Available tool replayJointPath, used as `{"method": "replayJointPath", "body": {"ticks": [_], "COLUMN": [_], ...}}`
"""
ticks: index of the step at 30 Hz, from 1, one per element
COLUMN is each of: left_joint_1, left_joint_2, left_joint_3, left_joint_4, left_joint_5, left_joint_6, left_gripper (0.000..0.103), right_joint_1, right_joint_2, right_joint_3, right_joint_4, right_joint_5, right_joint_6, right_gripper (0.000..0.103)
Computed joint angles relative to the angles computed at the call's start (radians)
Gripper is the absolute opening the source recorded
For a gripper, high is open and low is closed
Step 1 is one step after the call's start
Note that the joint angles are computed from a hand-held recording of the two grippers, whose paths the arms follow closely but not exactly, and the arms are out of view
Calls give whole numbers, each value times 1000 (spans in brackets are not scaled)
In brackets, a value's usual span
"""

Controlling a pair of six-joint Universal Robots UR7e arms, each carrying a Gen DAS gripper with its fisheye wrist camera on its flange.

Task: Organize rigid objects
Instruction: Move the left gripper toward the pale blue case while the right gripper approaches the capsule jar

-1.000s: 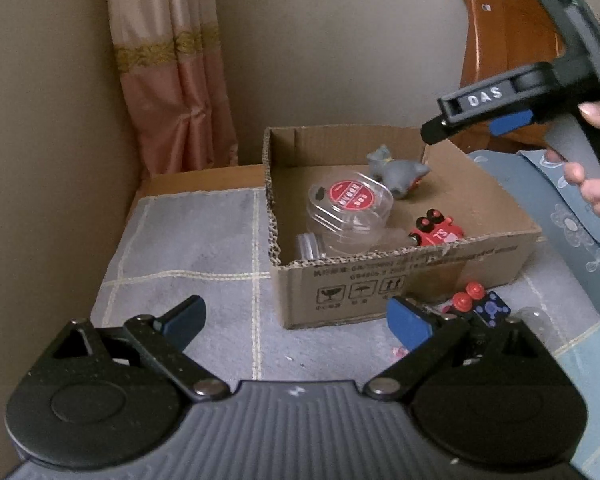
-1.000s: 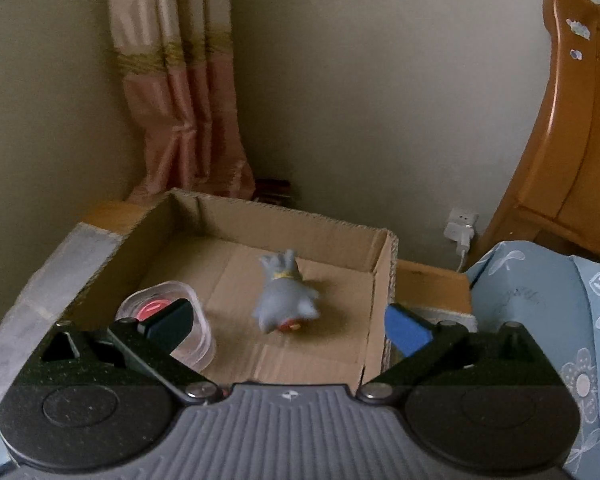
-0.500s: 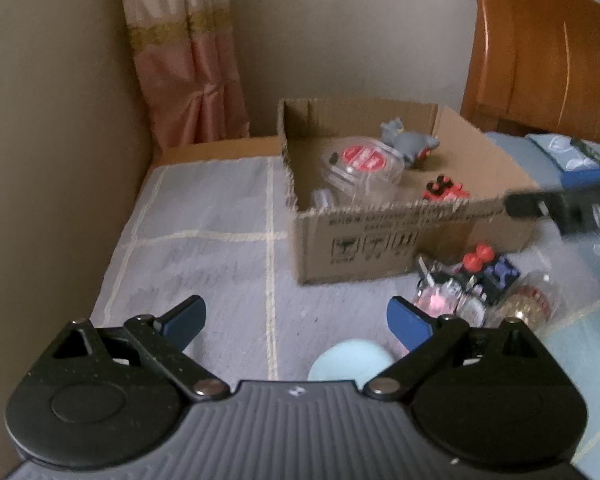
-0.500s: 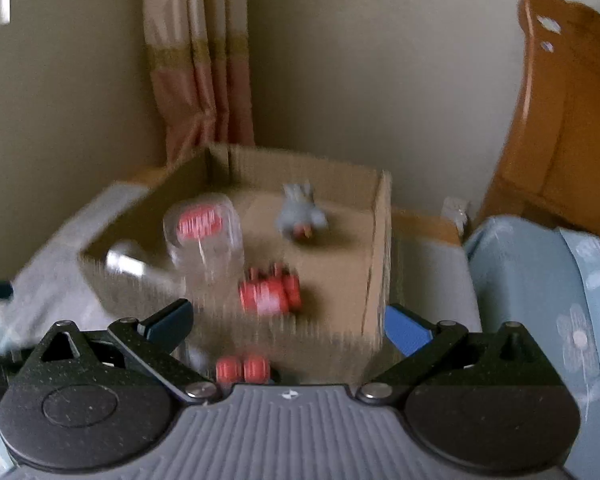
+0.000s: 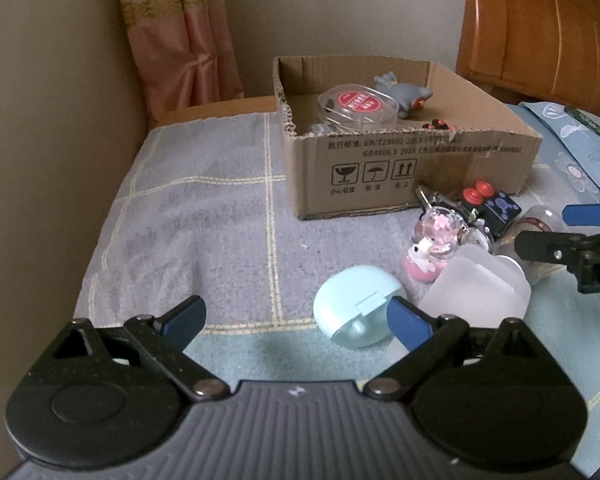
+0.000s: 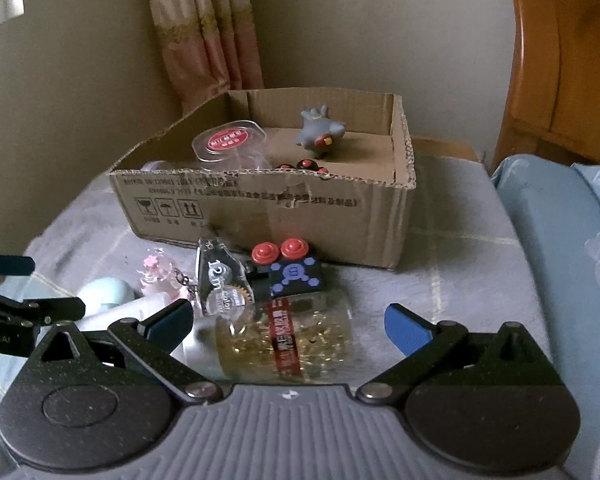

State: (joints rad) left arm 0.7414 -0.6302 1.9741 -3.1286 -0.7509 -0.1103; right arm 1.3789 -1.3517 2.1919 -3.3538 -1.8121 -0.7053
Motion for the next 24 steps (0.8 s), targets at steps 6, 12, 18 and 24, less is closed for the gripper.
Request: {"method": "replayJointPath", "body": {"ticks": [6, 12, 18, 24], "left_joint_1": [9, 33, 56, 68], "left_joint_2": [2, -4, 8, 19], "left_joint_3": [4, 4, -24, -49], "left_joint_4": [-18, -10, -3, 13], "left_joint_5": [-13, -60, -52, -19], "left_joint_6": [57, 106, 158, 155], "left_gripper": [97, 97, 102, 101], "right_joint_1": [-26, -26, -52, -52], "right_joint_2": [-2, 8, -7, -10], "right_joint_3": [6, -5, -19, -26], "right_joint_4": [35, 11, 33, 30], "right_joint_5": [56, 42, 48, 29], "right_joint_6": [-4, 6, 65, 57], "right_gripper": [103, 103, 103, 103]}}
